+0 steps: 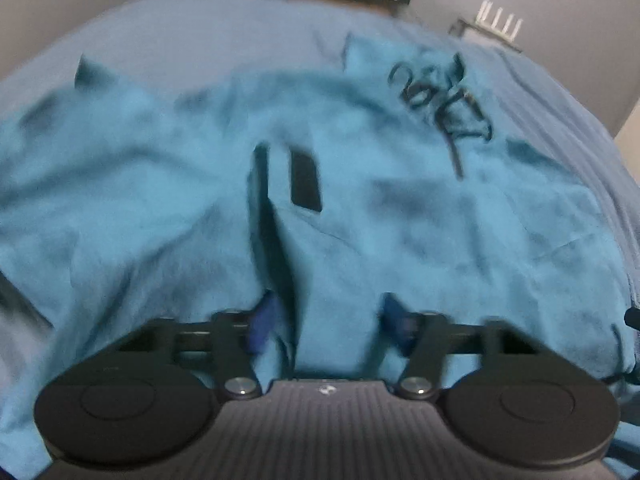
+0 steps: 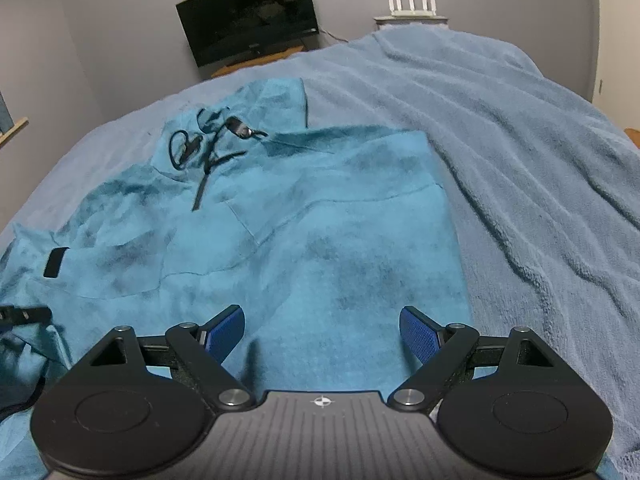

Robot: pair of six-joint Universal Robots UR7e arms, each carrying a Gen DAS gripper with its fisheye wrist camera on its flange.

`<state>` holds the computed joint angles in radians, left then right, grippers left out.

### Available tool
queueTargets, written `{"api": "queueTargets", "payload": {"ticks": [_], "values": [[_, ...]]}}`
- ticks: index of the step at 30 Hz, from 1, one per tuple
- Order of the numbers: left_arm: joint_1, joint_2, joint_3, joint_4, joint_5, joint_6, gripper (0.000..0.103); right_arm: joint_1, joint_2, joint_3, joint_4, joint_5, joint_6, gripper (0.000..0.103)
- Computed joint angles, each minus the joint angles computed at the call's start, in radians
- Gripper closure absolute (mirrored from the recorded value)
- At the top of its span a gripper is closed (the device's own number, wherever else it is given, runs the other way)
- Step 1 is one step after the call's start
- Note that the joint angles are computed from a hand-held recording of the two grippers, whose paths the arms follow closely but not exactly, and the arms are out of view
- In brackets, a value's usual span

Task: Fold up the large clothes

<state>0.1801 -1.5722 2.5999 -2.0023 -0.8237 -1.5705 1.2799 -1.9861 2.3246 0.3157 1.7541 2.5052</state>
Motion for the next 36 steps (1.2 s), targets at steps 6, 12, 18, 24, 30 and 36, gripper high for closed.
{"api": "queueTargets", "payload": {"ticks": [6, 12, 18, 24, 30, 36], "values": [[-0.023, -0.052, 0.004, 0.165, 0.011, -0.145, 0.095, 0.031, 0.143, -0.051, 0.008, 0.144, 0.093, 0.021], [-0.024, -0.087, 0.009, 0.214, 0.015, -0.183, 0.096, -0.008, 0.194, -0.084, 0.014, 0.213, 0.223, 0.03], [-0.038, -0.068, 0.001, 0.227, 0.025, -0.189, 0.095, 0.041, 0.136, -0.038, -0.05, 0.237, 0.182, 0.03], [-0.085, -0.082, -0.009, 0.305, 0.035, -0.251, 0.087, 0.052, 0.083, -0.021, -0.077, 0.222, 0.112, 0.027], [-0.166, -0.119, -0.028, 0.46, 0.08, -0.401, 0.034, 0.057, 0.074, -0.014, -0.101, 0.208, 0.074, 0.019], [-0.262, -0.202, -0.106, 0.77, 0.076, -0.563, 0.017, 0.065, 0.023, 0.018, -0.132, 0.159, -0.006, 0.009]]}}
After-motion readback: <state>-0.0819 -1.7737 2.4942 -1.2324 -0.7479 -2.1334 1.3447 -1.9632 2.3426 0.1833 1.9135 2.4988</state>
